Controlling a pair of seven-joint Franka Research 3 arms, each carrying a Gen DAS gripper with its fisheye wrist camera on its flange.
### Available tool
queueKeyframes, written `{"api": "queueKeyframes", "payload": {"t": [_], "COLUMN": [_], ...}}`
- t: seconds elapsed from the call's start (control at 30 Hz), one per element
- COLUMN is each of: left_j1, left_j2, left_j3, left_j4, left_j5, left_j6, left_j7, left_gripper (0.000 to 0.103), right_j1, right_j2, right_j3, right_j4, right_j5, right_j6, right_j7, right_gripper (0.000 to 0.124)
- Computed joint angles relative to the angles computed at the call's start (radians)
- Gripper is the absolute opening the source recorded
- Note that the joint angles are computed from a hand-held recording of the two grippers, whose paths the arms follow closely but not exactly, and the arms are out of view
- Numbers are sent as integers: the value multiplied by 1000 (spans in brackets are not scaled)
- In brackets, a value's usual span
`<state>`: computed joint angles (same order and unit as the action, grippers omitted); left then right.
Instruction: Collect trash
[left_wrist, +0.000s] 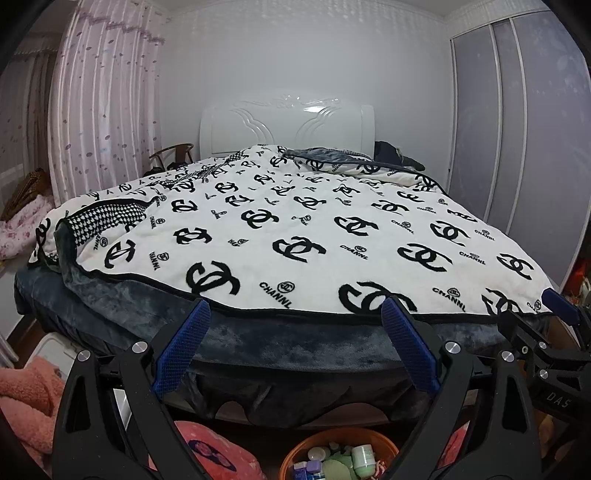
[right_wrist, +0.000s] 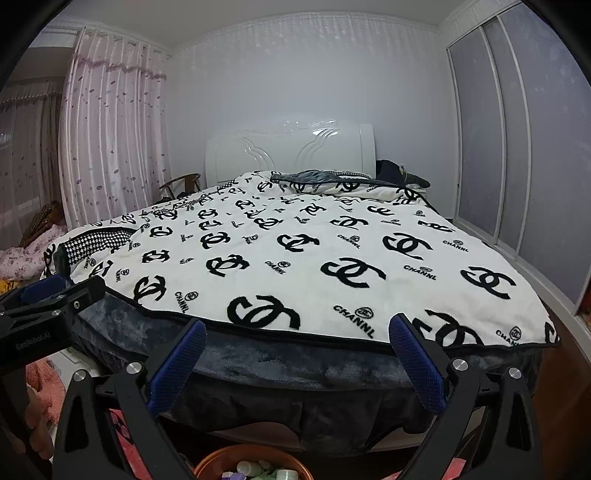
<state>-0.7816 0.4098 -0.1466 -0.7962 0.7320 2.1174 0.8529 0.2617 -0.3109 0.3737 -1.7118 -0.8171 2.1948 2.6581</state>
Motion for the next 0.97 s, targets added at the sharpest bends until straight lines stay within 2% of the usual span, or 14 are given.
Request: {"api": "queueKeyframes", "payload": {"t": [0.97], "left_j1": [31], "left_j2": [-28], "left_j3": [-24], "left_j4": [-53], "left_j5": [-30], "left_j6": [20], "left_j7": [33], "left_gripper": [91], "right_j1": [-14], "right_j2": [-21], "right_j3": [5], "right_j4": [-28], "right_j5": [31], "right_j6": [13], "right_j7": [11], "right_gripper": [98]}}
